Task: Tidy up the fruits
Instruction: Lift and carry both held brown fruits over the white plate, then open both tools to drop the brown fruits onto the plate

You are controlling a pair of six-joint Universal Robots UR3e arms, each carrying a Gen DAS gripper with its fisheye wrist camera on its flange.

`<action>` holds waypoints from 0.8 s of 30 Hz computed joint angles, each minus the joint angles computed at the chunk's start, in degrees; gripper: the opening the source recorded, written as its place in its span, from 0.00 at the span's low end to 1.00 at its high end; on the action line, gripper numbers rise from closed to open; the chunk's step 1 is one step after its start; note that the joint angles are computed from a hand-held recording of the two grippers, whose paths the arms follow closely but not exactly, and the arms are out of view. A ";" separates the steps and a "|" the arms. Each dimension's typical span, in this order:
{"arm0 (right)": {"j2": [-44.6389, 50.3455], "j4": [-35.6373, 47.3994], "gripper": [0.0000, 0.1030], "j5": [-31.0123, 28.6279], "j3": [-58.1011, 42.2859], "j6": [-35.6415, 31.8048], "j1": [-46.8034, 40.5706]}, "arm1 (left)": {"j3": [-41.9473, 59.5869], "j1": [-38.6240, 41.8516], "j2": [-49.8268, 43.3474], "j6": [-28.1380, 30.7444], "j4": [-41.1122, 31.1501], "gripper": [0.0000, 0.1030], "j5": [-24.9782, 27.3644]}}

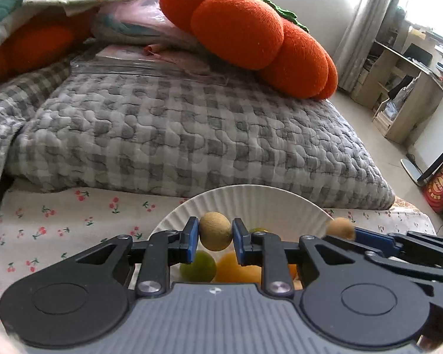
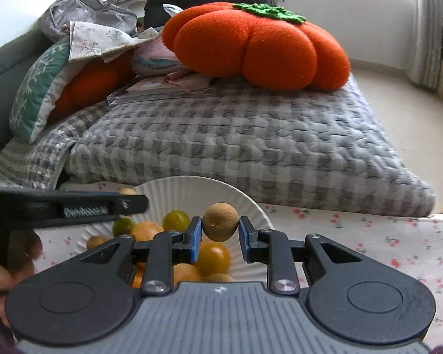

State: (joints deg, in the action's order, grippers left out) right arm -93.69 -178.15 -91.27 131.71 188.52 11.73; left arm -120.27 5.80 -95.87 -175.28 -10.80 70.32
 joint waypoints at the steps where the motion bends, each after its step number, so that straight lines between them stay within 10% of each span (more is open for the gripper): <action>1: 0.35 -0.31 0.23 1.67 0.03 0.53 -0.83 | 0.08 -0.12 -0.30 0.03 0.27 0.17 0.12; 24: 4.01 -4.25 0.25 3.09 -0.29 3.94 -1.43 | -0.10 -0.12 -2.76 3.10 3.40 0.20 0.02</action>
